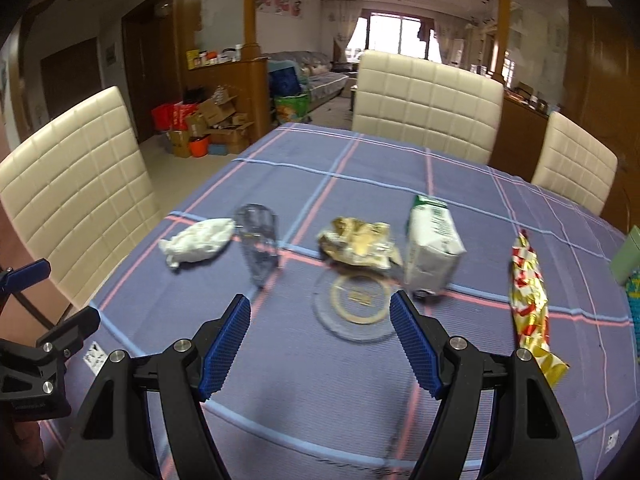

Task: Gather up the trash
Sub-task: 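Move both open grippers back over the table, then grasp the clear plastic blister tray with the left gripper while the right gripper grasps the white milk carton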

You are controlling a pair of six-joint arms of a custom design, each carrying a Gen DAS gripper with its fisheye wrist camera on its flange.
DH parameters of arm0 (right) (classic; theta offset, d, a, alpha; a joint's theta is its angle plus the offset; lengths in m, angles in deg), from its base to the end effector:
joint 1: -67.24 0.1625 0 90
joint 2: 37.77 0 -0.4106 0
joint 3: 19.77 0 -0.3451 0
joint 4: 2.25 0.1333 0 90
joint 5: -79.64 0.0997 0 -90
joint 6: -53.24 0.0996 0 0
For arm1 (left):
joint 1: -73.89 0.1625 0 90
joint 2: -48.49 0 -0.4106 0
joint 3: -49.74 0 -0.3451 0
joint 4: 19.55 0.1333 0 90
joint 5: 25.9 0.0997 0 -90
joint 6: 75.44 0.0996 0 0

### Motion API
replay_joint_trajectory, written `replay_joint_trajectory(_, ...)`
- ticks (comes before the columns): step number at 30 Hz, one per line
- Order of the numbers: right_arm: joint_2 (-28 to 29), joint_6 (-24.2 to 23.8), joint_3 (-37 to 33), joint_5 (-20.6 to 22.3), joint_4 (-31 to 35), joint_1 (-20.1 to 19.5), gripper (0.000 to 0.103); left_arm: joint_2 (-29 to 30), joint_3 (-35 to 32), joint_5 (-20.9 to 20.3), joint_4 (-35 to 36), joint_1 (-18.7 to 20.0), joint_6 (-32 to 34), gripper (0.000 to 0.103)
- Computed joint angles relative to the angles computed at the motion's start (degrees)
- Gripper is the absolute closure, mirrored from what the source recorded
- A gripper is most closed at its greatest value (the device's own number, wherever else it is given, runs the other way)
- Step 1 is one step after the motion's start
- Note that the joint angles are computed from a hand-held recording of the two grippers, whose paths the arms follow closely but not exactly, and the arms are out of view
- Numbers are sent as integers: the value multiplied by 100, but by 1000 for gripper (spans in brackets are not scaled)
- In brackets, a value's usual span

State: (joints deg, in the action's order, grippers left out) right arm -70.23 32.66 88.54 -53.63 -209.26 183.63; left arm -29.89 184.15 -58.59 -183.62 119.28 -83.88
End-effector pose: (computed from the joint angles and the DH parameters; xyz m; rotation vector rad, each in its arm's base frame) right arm 0.3043 -0.4670 0.0593 0.5967 -2.2246 0.9001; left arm -0.1172 -0.4280 0.2582 0.5088 2.1816 -0.8616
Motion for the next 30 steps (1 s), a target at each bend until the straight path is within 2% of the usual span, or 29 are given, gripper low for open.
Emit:
replay_joint_trajectory(9,-242,-90,15,65,-223,-437,32,1096,-708,-428,-592,162,645,3)
replay_joint_trajectory(13,-275,-80,-107,132,-150,-633,32,1531,-1054,-469,-751,272,941,4)
replay_joint_trajectory(19,-231,-104,-329,207,-17,-798,33,2051,-1596,-576,-725,486,1164,7)
replay_joint_trajectory(25,-78,-184,-655,183,92,-876,33,2366,-2004,-581,-624,664,1316,14)
replay_joint_trajectory(28,6,-160,-829,72,262,-914,39,2423,-2116,-622,-574,735,1356,21)
replay_joint_trajectory(30,22,-105,-900,28,433,-952,50,2449,-2174,-670,-489,784,1355,30)
